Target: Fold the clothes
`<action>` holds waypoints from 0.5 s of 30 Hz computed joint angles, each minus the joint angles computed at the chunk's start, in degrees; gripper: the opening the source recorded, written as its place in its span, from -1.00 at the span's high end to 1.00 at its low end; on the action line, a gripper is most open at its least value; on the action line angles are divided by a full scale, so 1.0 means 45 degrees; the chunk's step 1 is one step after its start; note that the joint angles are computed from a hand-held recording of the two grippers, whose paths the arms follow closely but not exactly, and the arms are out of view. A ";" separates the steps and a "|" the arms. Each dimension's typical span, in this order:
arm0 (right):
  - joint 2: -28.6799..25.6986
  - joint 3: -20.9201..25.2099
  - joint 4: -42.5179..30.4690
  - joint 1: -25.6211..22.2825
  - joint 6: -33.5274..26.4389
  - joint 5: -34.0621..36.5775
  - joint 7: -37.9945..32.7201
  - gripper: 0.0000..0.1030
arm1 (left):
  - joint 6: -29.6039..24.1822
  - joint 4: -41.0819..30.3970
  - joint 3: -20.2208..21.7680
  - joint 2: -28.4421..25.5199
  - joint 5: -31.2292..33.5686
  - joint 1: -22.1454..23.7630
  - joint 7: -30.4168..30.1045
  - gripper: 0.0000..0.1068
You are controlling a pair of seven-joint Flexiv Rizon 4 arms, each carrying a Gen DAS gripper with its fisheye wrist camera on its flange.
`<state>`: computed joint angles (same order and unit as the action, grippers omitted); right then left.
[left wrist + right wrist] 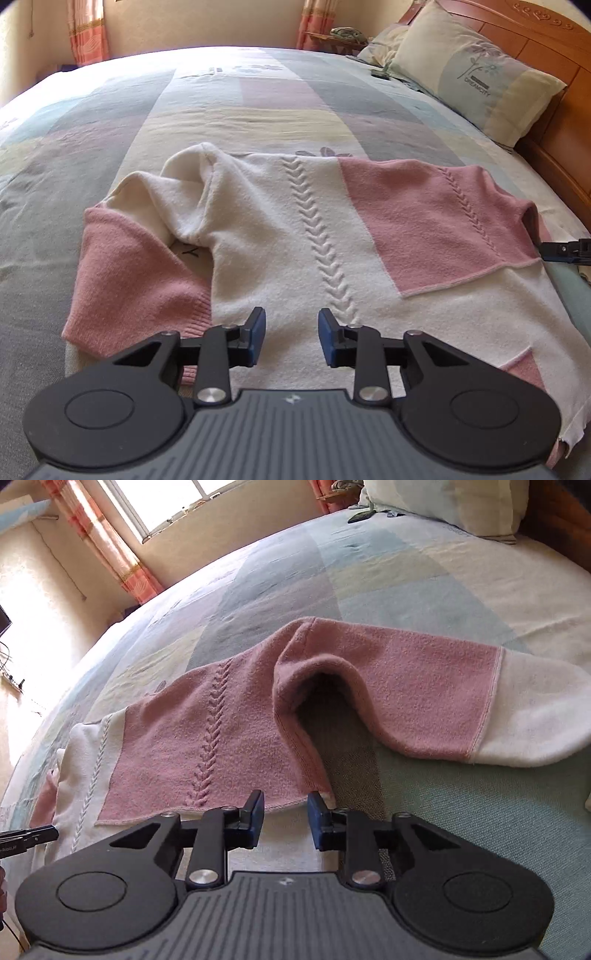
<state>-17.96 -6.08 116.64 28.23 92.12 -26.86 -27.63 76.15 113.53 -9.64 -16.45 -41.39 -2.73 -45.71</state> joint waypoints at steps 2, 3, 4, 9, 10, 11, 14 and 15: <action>-0.0005 -0.0267 -0.0209 0.0431 -0.0095 -0.0191 -0.0352 -0.04 | -0.0541 -0.0336 0.0223 -0.0229 0.0835 -0.0159 0.0003 0.19; -0.0170 0.0222 -0.0603 0.0290 -0.0685 0.0433 -0.1324 -0.04 | -0.0545 -0.0554 0.0617 -0.0466 0.1632 -0.0398 -0.0538 0.19; -0.0358 0.0604 -0.0897 -0.0006 -0.1180 0.0227 -0.1516 -0.04 | -0.0500 -0.0786 0.1040 -0.0723 0.2473 -0.0648 -0.1177 0.19; -0.1171 -0.0556 -0.1692 0.0314 -0.2580 -0.2327 0.0114 0.29 | 0.0262 -0.1347 0.0414 -0.1587 0.2793 -0.0076 -0.1556 0.18; -0.1348 -0.0661 -0.1959 0.0301 -0.2779 -0.2687 0.0255 0.31 | 0.0247 -0.1831 0.1070 -0.1878 0.3582 -0.0544 -0.2275 0.17; -0.1571 -0.0500 -0.2360 0.0159 -0.3151 -0.2845 0.0081 0.31 | 0.0184 -0.2339 0.1757 -0.2170 0.4420 -0.1020 -0.3070 0.15; -0.2017 0.0329 -0.3372 -0.0436 -0.4197 -0.2562 -0.0665 0.28 | -0.0498 -0.3234 0.2557 -0.2468 0.5616 -0.1463 -0.4560 0.16; -0.2070 0.0705 -0.3623 -0.0682 -0.4509 -0.2182 -0.0971 0.27 | -0.0678 -0.3201 0.2519 -0.2310 0.5846 -0.1394 -0.4693 0.18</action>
<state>-27.28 -2.91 100.33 25.17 71.83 -36.68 -32.00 73.09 99.12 1.70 -26.84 -15.08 -9.00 -66.83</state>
